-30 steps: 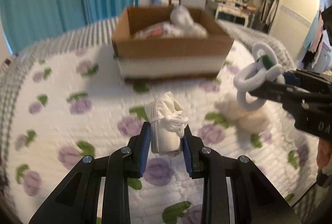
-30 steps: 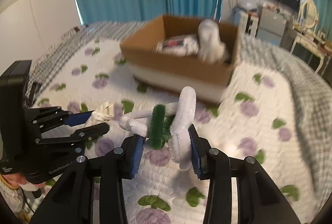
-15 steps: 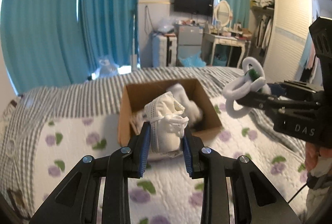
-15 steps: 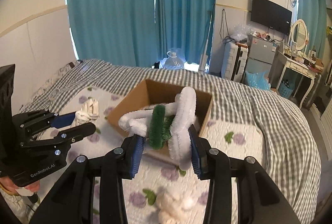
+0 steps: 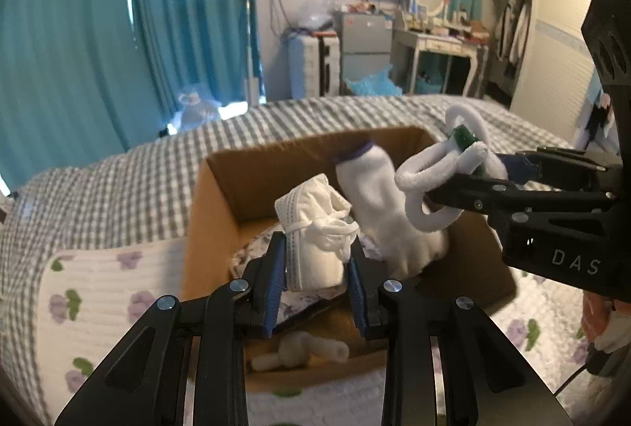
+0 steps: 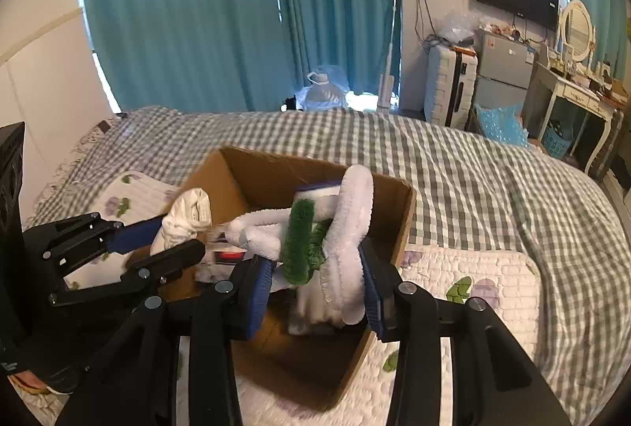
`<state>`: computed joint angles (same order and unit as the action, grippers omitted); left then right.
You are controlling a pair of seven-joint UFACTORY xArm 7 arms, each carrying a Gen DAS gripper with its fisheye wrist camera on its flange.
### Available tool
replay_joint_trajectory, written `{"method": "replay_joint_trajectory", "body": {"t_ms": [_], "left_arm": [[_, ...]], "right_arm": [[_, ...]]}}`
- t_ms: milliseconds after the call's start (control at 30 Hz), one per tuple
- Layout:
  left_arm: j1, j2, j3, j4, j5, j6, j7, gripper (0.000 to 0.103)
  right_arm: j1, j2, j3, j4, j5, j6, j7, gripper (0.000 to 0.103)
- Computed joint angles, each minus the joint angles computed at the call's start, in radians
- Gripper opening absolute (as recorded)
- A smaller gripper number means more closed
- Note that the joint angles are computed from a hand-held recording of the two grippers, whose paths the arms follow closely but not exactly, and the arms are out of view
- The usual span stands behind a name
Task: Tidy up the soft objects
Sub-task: 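Carry both items into the box and open both grippers, then grasp the cream lace cloth with the right gripper while the left grasps white cotton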
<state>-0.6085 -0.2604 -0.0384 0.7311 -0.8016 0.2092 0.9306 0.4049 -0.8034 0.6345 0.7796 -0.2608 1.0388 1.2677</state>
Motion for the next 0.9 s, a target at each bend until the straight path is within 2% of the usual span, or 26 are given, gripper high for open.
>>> {"method": "replay_joint_trajectory", "body": {"t_ms": [33, 100, 133, 167, 200, 233, 267, 400, 500, 567, 767, 833, 900], "left_arm": [[-0.013, 0.008, 0.004, -0.002, -0.021, -0.024, 0.021, 0.031], [-0.022, 0.029, 0.001, 0.001, -0.038, -0.073, 0.037, 0.035], [0.002, 0.040, -0.016, 0.005, -0.001, -0.072, -0.004, 0.052], [-0.001, 0.044, -0.012, 0.010, -0.005, -0.070, -0.015, 0.063], [-0.018, 0.041, 0.003, 0.011, -0.045, -0.079, 0.007, 0.077], [-0.041, 0.035, 0.024, 0.009, -0.082, -0.089, 0.032, 0.078], [-0.027, 0.020, 0.014, 0.002, -0.077, -0.086, 0.023, 0.078], [0.013, -0.049, -0.013, -0.035, 0.029, -0.083, -0.079, 0.078], [0.058, -0.144, -0.041, -0.074, 0.144, -0.054, -0.184, 0.078], [0.065, -0.221, -0.037, -0.098, 0.187, -0.028, -0.224, 0.078], [0.084, -0.494, -0.021, -0.161, 0.292, 0.075, -0.334, 0.078], [0.088, -0.587, -0.011, -0.182, 0.323, 0.106, -0.363, 0.085], [0.084, -0.667, 0.004, -0.205, 0.351, 0.136, -0.384, 0.086]], "right_arm": [[0.001, -0.004, -0.005, -0.017, 0.002, -0.011, 0.006, 0.044], [0.002, -0.015, -0.009, -0.043, 0.000, -0.022, 0.016, 0.058], [0.004, -0.026, -0.009, -0.054, -0.003, -0.022, 0.019, 0.074], [0.003, -0.041, -0.004, -0.062, -0.008, -0.013, 0.027, 0.082], [0.004, -0.049, -0.004, -0.065, -0.008, -0.008, 0.030, 0.083], [0.009, -0.059, -0.007, -0.070, -0.004, -0.004, 0.031, 0.084], [0.014, -0.071, -0.009, -0.070, -0.001, 0.001, 0.033, 0.084], [0.001, -0.097, 0.008, -0.015, 0.000, 0.072, 0.024, 0.085], [-0.021, -0.108, 0.031, 0.072, 0.009, 0.168, 0.005, 0.086], [-0.044, -0.116, 0.054, 0.150, 0.013, 0.234, -0.012, 0.086], [-0.179, -0.130, 0.156, 0.454, 0.037, 0.468, -0.108, 0.086], [-0.236, -0.133, 0.197, 0.569, 0.057, 0.556, -0.145, 0.087], [-0.283, -0.145, 0.230, 0.649, 0.085, 0.611, -0.172, 0.088]]}}
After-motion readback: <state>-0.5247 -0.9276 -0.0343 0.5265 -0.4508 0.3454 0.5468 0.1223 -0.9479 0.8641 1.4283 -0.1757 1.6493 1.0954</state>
